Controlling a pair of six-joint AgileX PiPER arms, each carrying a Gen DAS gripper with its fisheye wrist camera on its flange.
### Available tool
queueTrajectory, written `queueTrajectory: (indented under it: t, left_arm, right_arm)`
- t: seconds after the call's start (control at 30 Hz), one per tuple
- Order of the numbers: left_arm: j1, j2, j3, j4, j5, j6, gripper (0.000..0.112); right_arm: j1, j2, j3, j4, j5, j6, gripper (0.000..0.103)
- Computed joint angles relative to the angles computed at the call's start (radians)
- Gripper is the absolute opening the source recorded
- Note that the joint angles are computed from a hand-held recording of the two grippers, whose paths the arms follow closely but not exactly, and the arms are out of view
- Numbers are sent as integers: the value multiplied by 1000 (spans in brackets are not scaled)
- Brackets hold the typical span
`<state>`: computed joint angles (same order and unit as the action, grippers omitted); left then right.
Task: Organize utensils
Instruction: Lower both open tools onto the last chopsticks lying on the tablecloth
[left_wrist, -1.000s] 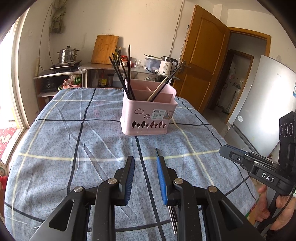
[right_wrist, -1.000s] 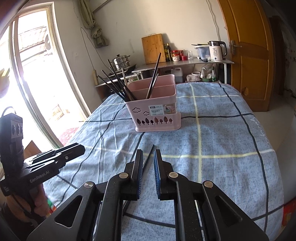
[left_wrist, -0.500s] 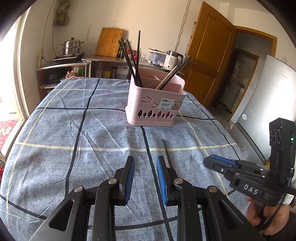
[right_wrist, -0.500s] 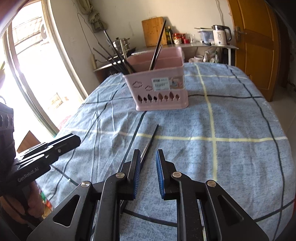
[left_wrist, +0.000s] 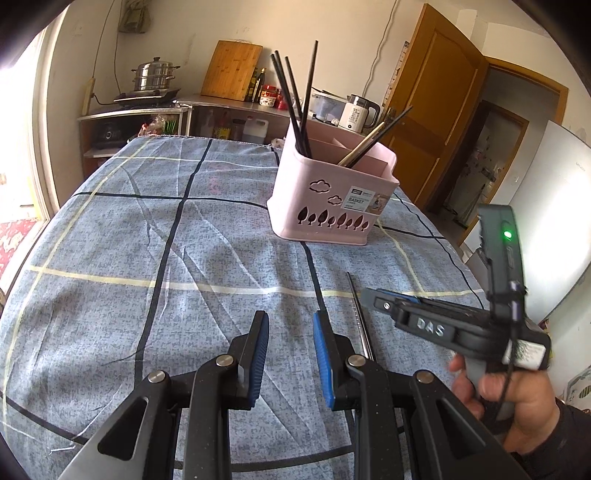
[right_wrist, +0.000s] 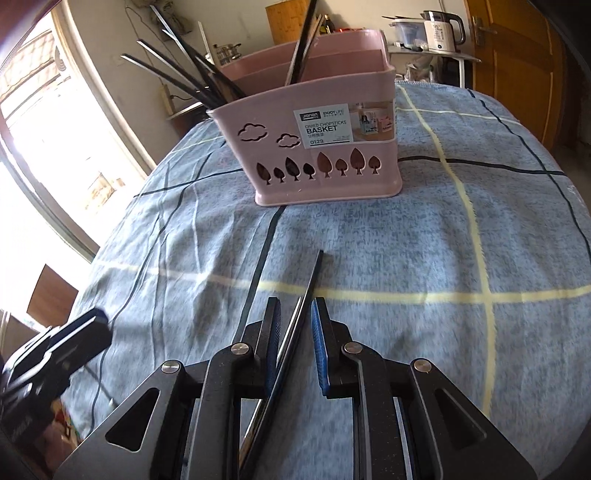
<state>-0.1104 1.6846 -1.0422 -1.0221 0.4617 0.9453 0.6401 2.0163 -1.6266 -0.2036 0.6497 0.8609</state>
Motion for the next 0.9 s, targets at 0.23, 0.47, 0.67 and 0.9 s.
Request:
queueTrajectory:
  t: [0.23,0.47,0.67,0.9]
  left_arm:
    - [4,36,-31,26,13,-27,24]
    - [-31,63,-48,45,20,-52,24]
    - [-70,58,-38,78,9,-87,24]
    - [-64,40,-34,122,2,-131,24]
  right_arm:
    - [-46,97,-119,30,53,-37,17]
    - [-54,22,5,18,23,-63,4]
    - [-79,-11,46,114,-34,-91,3]
    - [-69,107,-137,137,49,-137,10]
